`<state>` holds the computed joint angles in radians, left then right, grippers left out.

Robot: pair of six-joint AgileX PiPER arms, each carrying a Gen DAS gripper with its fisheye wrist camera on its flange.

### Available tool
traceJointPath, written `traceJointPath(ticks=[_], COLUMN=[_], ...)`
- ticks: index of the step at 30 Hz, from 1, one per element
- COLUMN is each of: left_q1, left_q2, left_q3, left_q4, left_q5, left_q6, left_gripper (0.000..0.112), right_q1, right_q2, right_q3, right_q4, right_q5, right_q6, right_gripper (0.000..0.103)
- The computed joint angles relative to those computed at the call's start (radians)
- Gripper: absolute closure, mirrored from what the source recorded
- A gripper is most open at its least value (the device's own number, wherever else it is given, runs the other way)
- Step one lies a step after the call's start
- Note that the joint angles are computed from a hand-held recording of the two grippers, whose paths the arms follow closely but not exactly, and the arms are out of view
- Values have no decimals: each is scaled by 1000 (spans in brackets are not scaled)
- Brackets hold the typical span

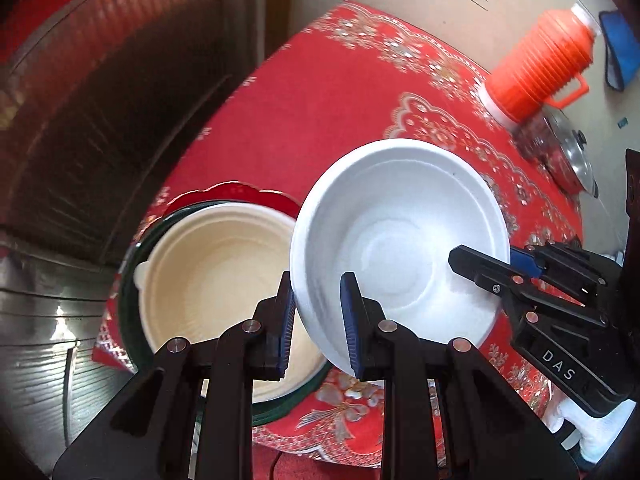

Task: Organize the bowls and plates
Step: 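Lift the white plate with the left gripper and carry it over the stack, then lower the white plate into the beige bowl and open the left gripper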

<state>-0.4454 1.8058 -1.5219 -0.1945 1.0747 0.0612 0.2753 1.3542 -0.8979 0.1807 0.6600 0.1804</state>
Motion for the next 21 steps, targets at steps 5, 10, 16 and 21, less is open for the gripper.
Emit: traceJointPath(ticks=[5, 10, 16, 21], left_q1=[79, 118, 133, 144], left_q2=[-28, -47, -71, -77], left_q3=[48, 99, 159, 199], left_q4=[-9, -3, 33, 63], left_q5=[-12, -40, -85, -120], left_q6=[19, 22, 2, -16], left_gripper=[90, 90, 90, 90], right_q1=[83, 132, 166, 178], right_q2=[73, 135, 191, 232], right_q3=[-83, -136, -178, -210], right_q4=[-33, -32, -28, -12], right_q5=[6, 6, 12, 19], right_q6=[26, 23, 12, -16], right_gripper=[85, 85, 85, 85])
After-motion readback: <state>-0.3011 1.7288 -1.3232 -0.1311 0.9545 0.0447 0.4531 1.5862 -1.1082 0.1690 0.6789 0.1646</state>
